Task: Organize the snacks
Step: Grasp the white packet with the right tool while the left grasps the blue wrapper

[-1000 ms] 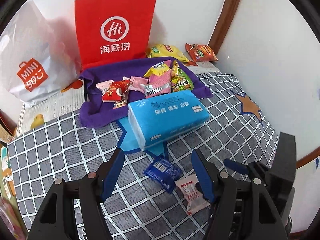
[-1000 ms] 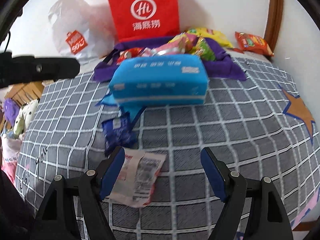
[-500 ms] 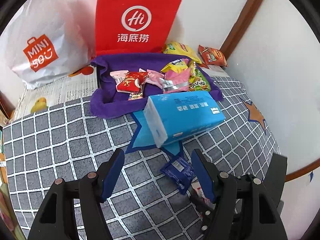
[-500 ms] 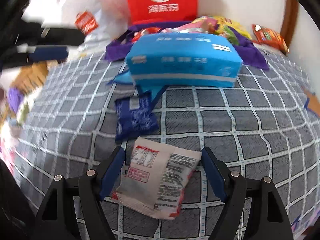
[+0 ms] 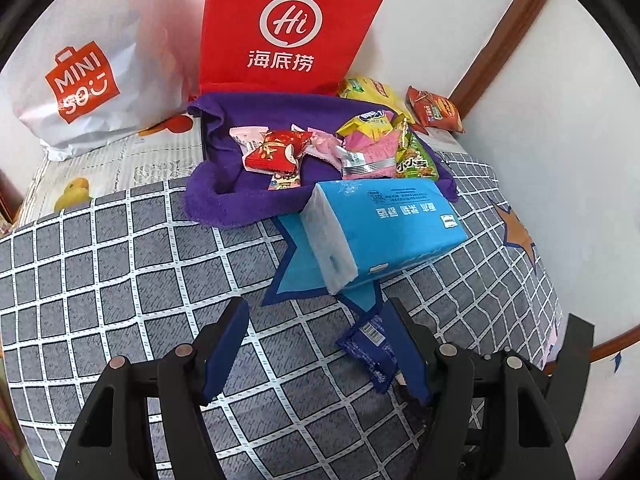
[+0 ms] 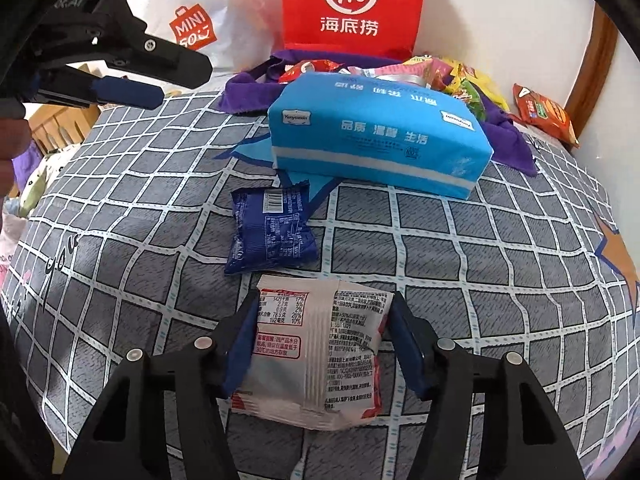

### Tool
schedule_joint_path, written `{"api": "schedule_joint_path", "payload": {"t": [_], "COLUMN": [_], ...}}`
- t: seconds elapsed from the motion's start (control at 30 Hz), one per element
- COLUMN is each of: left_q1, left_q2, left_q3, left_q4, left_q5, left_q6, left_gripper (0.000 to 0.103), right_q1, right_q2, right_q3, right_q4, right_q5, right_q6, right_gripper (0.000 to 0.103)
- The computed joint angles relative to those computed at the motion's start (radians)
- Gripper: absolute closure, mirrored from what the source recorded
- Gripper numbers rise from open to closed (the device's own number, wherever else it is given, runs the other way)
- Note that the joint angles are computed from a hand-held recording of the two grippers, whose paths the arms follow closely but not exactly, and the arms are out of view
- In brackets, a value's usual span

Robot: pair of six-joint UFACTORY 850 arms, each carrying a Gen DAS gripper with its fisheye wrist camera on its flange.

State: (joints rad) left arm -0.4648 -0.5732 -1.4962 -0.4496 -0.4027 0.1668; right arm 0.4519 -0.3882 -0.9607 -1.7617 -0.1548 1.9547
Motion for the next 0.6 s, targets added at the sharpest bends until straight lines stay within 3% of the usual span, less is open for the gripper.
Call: {"api": "schedule_joint_path", "payload": {"t": [0.17, 0.6], "left_q1": [0.002, -0.005], "left_q2": [-0.005, -0.025], "left_q3": [-0.003, -0.031], "left_q4": [0.018, 0.072], "left_q5": [-0.002, -0.013], "left_q6": [-0.024, -0.133], "left_gripper": [0.036, 0.036], "right_q1": [-0.01, -0.092], "right_q2": [0.011, 0.032], "right_q3": [0.002, 0.007], "right_q4": [-0.087, -0.493], "right_q5": [-0.004, 0.028], "right_q6": [0.089, 0.51], "right_gripper": [0.042, 0.042]}}
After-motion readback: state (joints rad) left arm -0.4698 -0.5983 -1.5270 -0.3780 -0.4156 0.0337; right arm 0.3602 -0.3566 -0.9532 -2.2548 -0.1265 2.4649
